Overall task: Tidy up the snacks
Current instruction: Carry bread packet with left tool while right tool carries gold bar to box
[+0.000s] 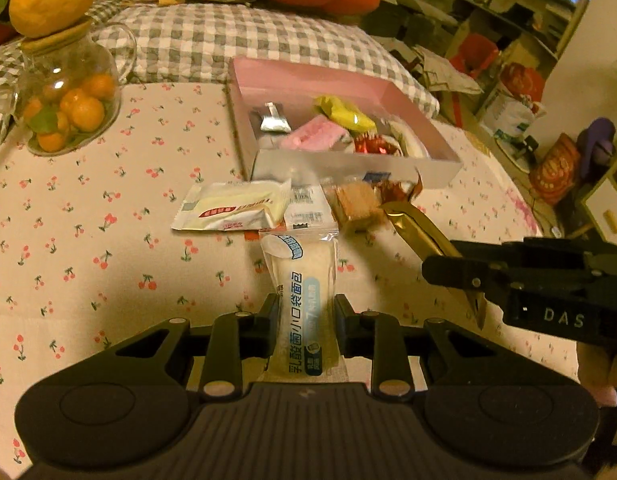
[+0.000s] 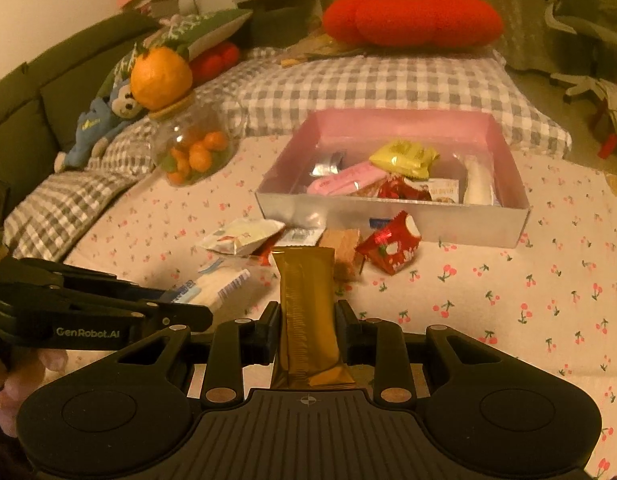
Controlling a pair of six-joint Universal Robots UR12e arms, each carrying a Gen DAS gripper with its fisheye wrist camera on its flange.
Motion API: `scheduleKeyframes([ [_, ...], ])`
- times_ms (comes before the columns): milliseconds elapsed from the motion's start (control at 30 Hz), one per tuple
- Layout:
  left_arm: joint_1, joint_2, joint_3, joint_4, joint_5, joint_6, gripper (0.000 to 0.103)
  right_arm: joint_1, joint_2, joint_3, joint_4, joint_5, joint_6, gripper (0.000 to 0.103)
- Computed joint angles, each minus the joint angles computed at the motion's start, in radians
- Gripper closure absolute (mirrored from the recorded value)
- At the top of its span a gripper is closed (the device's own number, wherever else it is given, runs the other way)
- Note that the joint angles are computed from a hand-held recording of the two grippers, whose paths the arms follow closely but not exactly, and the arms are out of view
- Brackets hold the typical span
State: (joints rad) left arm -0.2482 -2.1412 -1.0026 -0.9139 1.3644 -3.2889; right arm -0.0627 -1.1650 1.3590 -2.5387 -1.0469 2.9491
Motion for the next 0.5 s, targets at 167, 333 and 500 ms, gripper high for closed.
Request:
scheduleKeyframes([
  [167,-0.002,-0.014,0.029,0.025,0.009,-0.023,0.078,-0.004,0.006,-0.018,-0.020,0.009,0.041,0.075],
  [333,-0.007,-0.048,0.087,0.017,0.039,-0.019,0.078,-0.006,0.025,-0.058,-0.030,-0.012,0.073,0.075],
  [500,-0.005,-0.097,0.173,-0.002,0.051,-0.037,0.078,-0.012,0.064,-0.126,-0.044,-0.037,0.113,0.075],
])
